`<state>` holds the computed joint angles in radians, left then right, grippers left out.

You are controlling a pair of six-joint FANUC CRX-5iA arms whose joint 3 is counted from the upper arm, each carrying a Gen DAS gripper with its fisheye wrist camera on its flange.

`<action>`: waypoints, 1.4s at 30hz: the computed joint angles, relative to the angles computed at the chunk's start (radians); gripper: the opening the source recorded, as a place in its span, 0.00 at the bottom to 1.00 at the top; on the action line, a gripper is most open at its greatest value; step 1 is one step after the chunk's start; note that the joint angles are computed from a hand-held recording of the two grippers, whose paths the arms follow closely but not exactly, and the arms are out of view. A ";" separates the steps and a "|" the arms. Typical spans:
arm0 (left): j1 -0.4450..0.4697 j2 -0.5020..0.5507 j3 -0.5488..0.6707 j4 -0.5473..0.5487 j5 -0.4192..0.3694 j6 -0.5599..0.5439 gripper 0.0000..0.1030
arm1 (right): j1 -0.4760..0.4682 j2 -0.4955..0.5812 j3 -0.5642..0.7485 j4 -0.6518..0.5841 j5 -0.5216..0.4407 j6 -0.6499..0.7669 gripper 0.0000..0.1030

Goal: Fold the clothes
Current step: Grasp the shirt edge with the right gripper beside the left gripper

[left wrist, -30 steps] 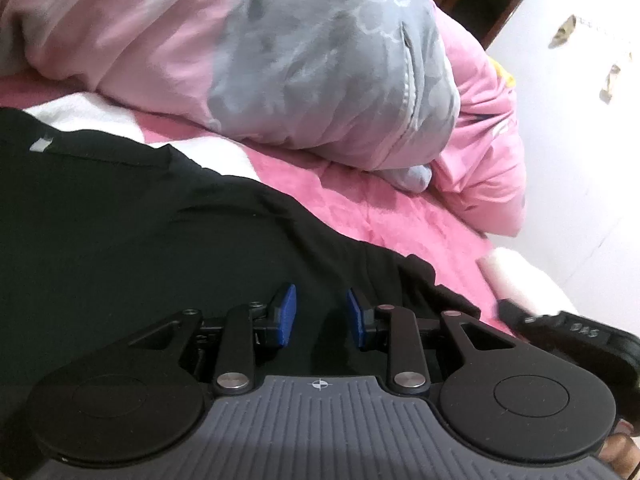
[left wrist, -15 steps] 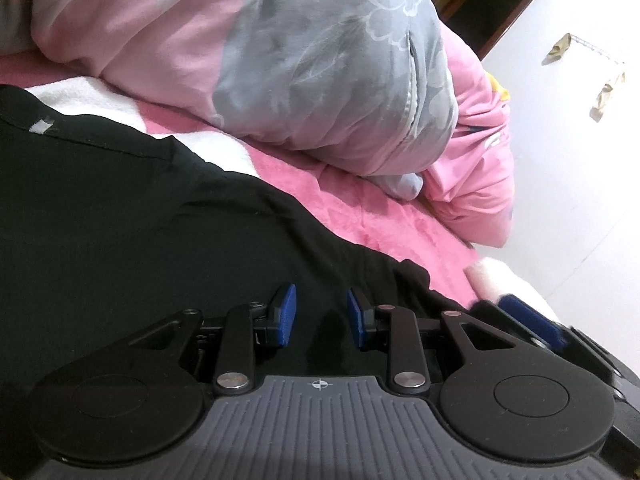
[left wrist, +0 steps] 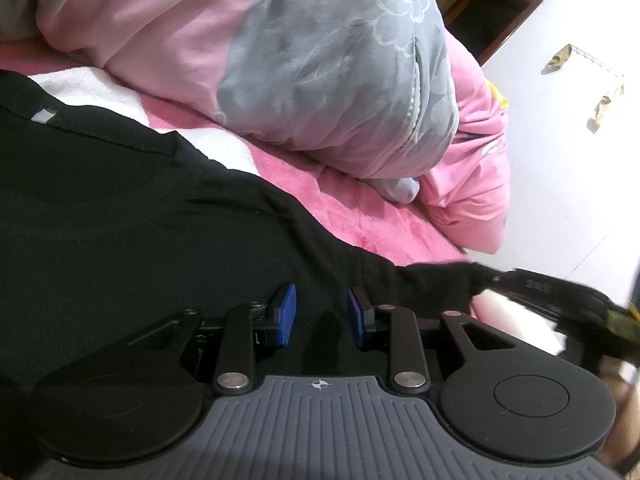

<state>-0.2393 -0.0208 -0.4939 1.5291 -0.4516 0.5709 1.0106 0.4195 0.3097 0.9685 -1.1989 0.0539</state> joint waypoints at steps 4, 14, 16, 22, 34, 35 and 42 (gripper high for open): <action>-0.003 0.000 -0.003 0.014 0.001 -0.010 0.27 | -0.035 0.068 0.105 -0.108 -0.093 0.023 0.02; 0.001 0.000 -0.004 0.018 -0.009 -0.002 0.27 | 0.018 -0.115 -0.115 -0.073 0.071 -0.242 0.34; 0.002 0.000 -0.004 0.018 -0.010 0.000 0.27 | 0.016 -0.129 -0.116 -0.166 0.106 -0.243 0.34; 0.003 0.001 -0.006 0.030 -0.015 -0.005 0.27 | 0.008 -0.120 -0.107 -0.213 0.190 -0.218 0.03; 0.007 0.004 -0.004 0.033 -0.023 -0.006 0.27 | 0.023 -0.052 -0.021 -0.125 0.311 -0.043 0.11; 0.007 0.003 -0.004 0.032 -0.023 -0.005 0.27 | 0.020 -0.106 -0.111 -0.070 0.362 -0.155 0.12; 0.005 0.002 -0.006 0.035 -0.022 -0.008 0.27 | 0.023 -0.234 -0.274 -0.197 0.454 -0.301 0.15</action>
